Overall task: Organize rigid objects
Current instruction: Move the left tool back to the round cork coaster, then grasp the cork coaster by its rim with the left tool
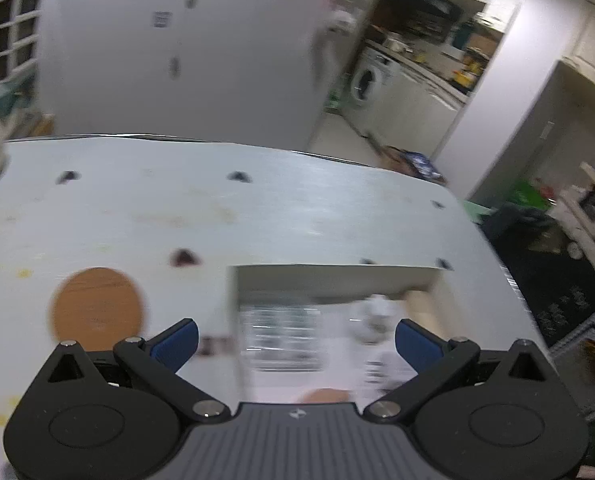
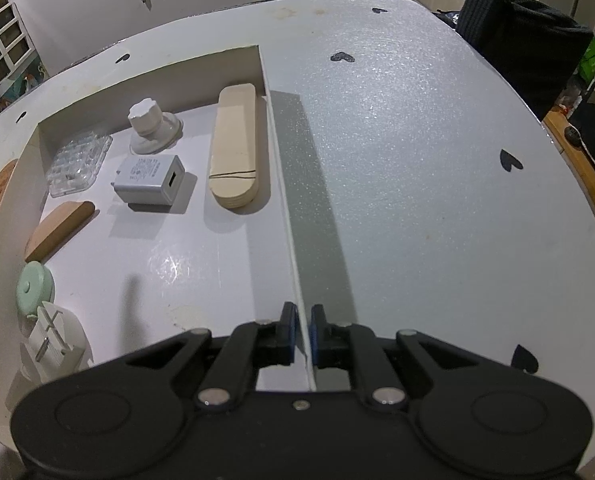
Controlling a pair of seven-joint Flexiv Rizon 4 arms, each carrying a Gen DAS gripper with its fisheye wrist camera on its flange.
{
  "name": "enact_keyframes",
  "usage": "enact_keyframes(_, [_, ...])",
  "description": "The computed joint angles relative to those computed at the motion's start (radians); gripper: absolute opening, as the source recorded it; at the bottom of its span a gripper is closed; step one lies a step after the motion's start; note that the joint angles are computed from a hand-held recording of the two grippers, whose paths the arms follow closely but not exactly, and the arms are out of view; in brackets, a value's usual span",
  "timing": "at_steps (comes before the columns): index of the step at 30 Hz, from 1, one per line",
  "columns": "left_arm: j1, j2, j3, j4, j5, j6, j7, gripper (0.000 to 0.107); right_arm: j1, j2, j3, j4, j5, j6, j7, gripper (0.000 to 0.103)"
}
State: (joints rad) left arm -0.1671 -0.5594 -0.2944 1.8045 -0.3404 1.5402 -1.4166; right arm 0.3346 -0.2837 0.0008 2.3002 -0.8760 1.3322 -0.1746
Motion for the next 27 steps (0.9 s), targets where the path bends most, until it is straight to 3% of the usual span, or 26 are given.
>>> enact_keyframes(10, [-0.130, -0.004, 0.314, 0.007, 0.106, -0.032, -0.198, 0.103, 0.001, -0.002, 0.006, -0.004, 0.017, -0.007, -0.008, 0.010])
enact_keyframes(16, [-0.144, -0.048, 0.378, -0.013, 0.181, -0.044, -0.260, 0.103, 0.003, -0.004, 0.009, -0.008, 0.032, -0.013, -0.015, 0.010])
enact_keyframes(24, [-0.104, -0.102, 0.337, -0.009, 0.210, -0.006, -0.238, 0.103, 0.006, -0.004, 0.008, -0.010, 0.044, -0.017, -0.014, 0.010])
enact_keyframes(27, [-0.128, -0.122, 0.363, -0.023, 0.226, 0.021, -0.229, 0.103, 0.007, -0.004, 0.010, -0.010, 0.049, -0.019, -0.015, 0.010])
